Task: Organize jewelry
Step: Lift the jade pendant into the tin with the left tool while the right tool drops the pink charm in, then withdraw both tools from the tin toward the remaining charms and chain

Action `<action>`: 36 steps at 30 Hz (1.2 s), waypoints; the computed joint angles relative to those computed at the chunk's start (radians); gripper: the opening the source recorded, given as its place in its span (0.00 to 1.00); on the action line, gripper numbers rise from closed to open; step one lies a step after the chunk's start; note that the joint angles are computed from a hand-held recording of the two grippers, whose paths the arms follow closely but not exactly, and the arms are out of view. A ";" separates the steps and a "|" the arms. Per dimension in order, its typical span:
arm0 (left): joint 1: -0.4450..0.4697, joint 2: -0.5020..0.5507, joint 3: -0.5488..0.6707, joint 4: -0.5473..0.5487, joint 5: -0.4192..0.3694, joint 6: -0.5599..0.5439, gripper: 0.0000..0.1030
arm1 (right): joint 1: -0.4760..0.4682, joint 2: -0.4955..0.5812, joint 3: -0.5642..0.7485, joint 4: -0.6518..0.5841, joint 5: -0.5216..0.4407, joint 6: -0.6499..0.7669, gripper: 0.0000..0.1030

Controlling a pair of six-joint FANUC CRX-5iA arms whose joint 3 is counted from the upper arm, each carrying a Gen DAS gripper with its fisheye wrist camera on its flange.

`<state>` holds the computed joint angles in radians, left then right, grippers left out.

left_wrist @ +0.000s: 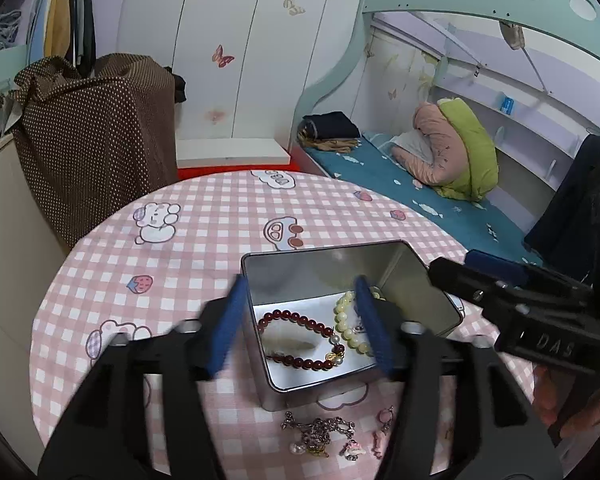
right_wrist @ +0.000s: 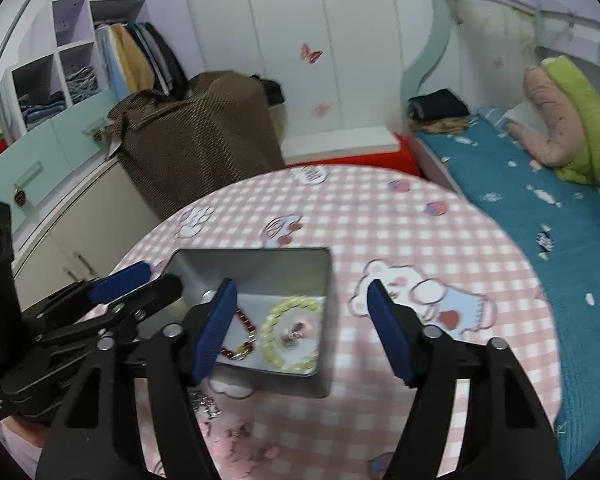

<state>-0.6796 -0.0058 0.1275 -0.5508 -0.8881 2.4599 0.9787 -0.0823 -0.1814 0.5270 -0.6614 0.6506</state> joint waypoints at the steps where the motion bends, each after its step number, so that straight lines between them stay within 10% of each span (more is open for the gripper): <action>1: -0.007 0.001 0.007 -0.016 -0.009 0.007 0.64 | -0.002 -0.003 -0.005 0.012 -0.003 -0.013 0.67; 36: -0.076 -0.074 -0.053 -0.067 -0.150 0.088 0.91 | 0.047 -0.099 -0.142 0.199 -0.155 -0.201 0.91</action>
